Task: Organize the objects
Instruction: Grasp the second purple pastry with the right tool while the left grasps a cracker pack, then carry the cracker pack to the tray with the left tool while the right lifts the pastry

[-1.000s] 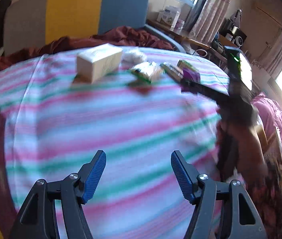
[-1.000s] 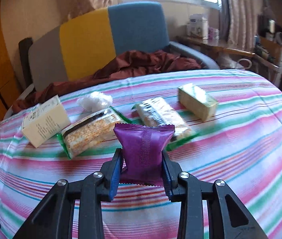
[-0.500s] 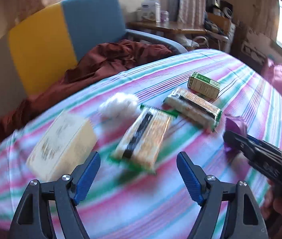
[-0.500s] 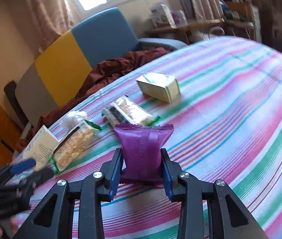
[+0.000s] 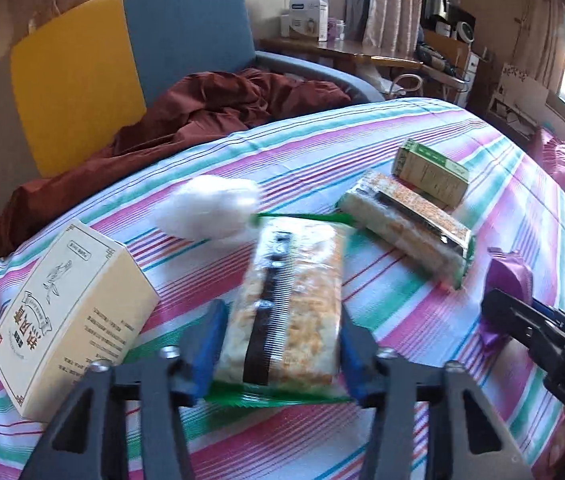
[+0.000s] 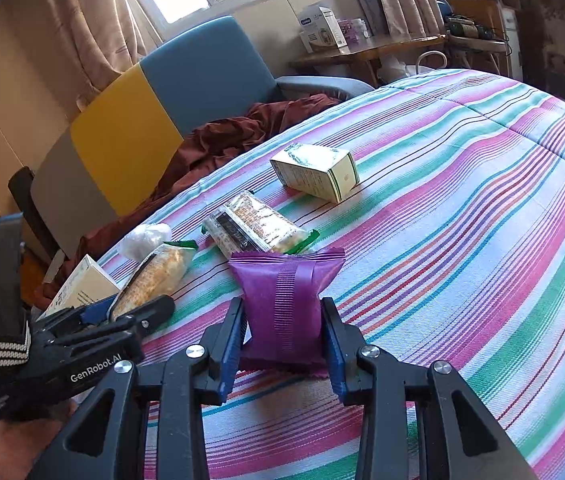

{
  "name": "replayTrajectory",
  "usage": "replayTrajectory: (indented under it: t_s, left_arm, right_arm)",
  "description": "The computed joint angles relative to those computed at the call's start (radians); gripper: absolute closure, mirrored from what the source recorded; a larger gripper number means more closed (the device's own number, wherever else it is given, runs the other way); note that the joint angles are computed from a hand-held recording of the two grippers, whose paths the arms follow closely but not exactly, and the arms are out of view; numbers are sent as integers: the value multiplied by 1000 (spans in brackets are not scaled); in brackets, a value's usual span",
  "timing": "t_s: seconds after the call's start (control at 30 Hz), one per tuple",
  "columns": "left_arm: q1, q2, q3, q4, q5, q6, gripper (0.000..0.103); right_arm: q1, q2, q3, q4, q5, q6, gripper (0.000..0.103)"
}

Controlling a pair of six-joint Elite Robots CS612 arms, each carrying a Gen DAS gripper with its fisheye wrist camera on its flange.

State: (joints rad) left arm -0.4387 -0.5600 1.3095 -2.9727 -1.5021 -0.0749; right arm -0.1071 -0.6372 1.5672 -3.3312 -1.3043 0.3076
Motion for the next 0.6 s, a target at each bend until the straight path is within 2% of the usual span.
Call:
replayTrajectory:
  t_s: [0.2, 0.27, 0.5, 0.6]
  left_arm:
    - [-4, -16, 44, -46, -9, 17, 54]
    - [-9, -28, 73, -74, 10, 15, 55]
    - [-26, -81, 220, -291, 72, -2, 55]
    - [-28, -102, 270, -345, 80, -14, 55]
  right_arm:
    - [4, -1, -1, 4, -18, -10, 66]
    - [5, -1, -1, 4, -24, -13, 66]
    - [16, -6, 5, -25, -67, -43, 66]
    - [24, -12, 13, -40, -86, -75, 66]
